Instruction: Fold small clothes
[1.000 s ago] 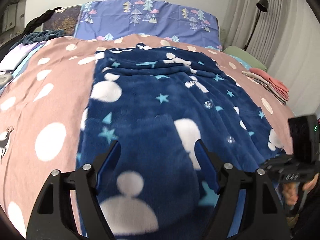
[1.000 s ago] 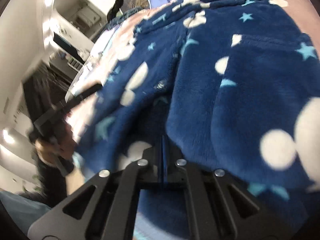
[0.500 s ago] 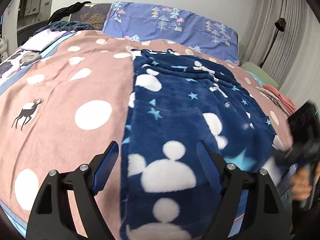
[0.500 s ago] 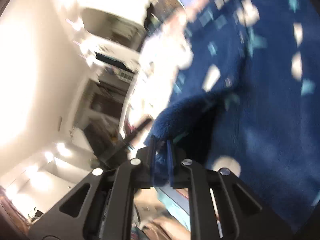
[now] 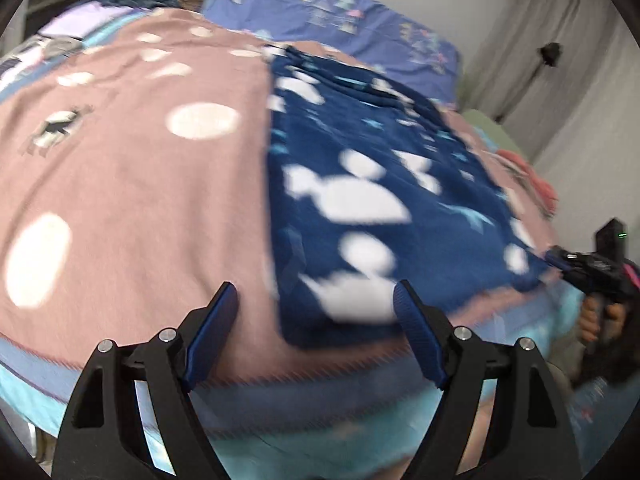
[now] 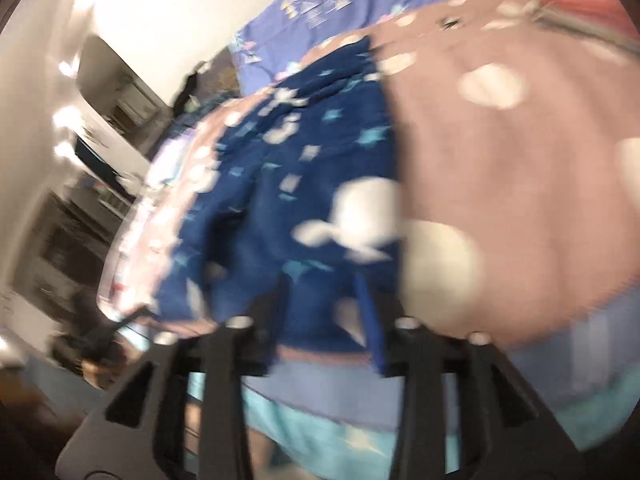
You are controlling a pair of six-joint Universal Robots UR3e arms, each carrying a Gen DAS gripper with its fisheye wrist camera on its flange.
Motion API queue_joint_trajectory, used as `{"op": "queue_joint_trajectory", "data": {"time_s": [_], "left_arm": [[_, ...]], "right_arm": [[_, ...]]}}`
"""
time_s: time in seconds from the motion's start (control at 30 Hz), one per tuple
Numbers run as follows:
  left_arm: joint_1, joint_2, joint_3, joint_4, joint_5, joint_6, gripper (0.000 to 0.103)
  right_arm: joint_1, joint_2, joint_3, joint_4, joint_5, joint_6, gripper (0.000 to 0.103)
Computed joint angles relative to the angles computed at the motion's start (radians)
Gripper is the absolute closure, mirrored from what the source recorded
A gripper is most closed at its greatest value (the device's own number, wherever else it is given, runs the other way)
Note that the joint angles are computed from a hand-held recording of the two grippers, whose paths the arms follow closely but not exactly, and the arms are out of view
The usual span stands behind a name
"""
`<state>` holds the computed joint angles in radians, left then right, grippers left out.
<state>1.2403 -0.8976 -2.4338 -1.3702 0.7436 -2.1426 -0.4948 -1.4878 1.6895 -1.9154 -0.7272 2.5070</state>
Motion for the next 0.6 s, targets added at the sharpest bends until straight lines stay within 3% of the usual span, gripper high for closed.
{"op": "queue_joint_trajectory", "data": {"time_s": [0.07, 0.1, 0.13, 0.17, 0.2, 0.23, 0.27, 0.3, 0.4, 0.43, 0.53, 0.6], "left_arm": [[-0.006, 0.04, -0.006, -0.074, -0.007, 0.057, 0.023], [-0.036, 0.056, -0.036, -0.013, -0.001, 0.04, 0.023], [-0.067, 0.058, -0.068, 0.082, 0.011, -0.008, 0.024], [-0.124, 0.03, -0.111, 0.258, 0.035, -0.099, 0.029], [-0.172, -0.01, -0.143, 0.413, 0.054, -0.174, 0.034], [-0.193, -0.041, -0.156, 0.498, 0.057, -0.209, 0.053], [-0.217, -0.087, -0.15, 0.567, 0.062, -0.248, 0.084], [-0.236, -0.132, -0.119, 0.58, 0.066, -0.277, 0.088], [-0.173, -0.067, -0.028, 0.414, -0.009, -0.285, 0.091], [-0.124, 0.002, 0.015, 0.285, -0.048, -0.243, 0.092], [-0.052, 0.118, 0.119, 0.019, -0.056, -0.129, 0.095], [-0.074, 0.139, 0.108, 0.073, 0.009, -0.156, 0.1]], "right_arm": [[-0.013, -0.019, 0.03, 0.009, -0.044, -0.05, 0.049], [0.003, -0.007, 0.035, 0.0, -0.062, -0.049, 0.049], [0.032, 0.015, 0.039, -0.034, -0.089, -0.031, 0.049], [0.05, 0.02, 0.063, -0.076, -0.103, -0.02, 0.05], [0.062, 0.029, 0.084, -0.13, -0.108, -0.006, 0.057], [0.081, 0.038, 0.104, -0.212, -0.109, 0.035, 0.071], [0.076, 0.026, 0.116, -0.21, -0.108, 0.038, 0.096], [0.058, 0.031, 0.087, -0.157, -0.081, 0.031, 0.096], [-0.047, -0.036, 0.053, 0.008, 0.096, -0.019, 0.097], [-0.083, -0.047, 0.002, 0.135, 0.124, -0.069, 0.097], [-0.101, -0.051, -0.04, 0.206, 0.073, -0.075, 0.097], [-0.077, -0.022, -0.011, 0.096, -0.024, 0.021, 0.097]]}}
